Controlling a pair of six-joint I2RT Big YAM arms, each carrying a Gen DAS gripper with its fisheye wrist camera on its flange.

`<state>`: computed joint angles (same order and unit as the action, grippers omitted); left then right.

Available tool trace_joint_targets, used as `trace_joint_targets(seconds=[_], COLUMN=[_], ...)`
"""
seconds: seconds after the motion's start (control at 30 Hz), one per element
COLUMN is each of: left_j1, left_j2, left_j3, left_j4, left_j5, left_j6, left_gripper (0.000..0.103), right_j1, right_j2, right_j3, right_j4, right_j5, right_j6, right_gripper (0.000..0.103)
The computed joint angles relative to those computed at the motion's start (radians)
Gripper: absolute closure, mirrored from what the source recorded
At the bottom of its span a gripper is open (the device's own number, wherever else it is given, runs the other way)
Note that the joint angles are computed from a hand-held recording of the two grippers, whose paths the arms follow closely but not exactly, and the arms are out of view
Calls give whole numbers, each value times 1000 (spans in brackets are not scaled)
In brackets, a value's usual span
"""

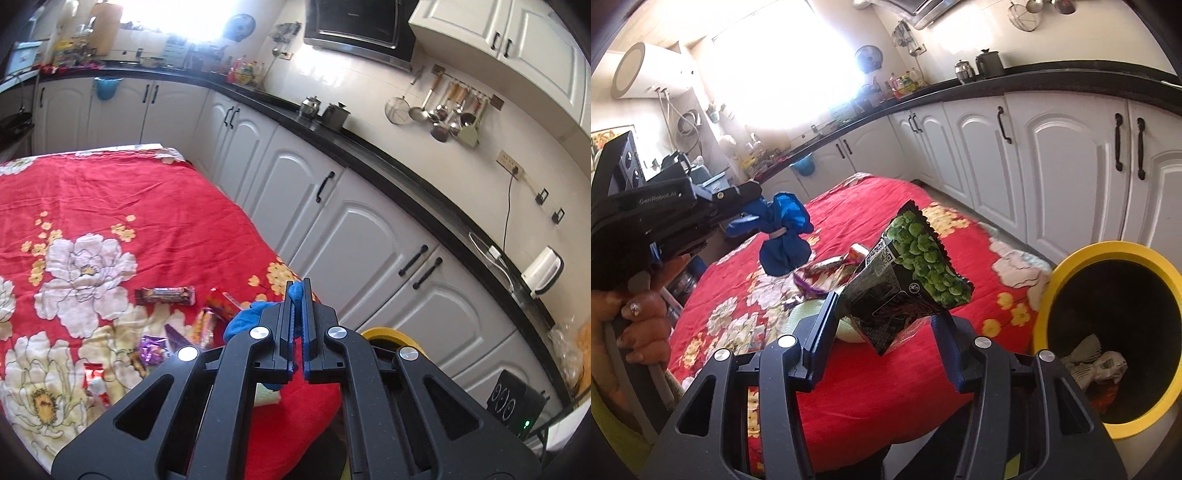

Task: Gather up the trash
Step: 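Carry the blue wrapper and snack bag over the yellow bin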

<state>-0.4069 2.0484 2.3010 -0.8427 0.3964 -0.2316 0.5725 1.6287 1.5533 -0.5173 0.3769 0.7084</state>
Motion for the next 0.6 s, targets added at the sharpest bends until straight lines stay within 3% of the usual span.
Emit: trace_joint_targets(seconds=[0.6], left_j1=[-90], left_j2=[24], left_j3=[33], left_j4=[-33], left_j5=[-5], left_j6=[70], left_gripper=[103], right_j1=[-33], right_j2=[-124], right_j3=[-138], right_j4=[9], right_j5=[62], right_j6=[17], right_gripper=[55])
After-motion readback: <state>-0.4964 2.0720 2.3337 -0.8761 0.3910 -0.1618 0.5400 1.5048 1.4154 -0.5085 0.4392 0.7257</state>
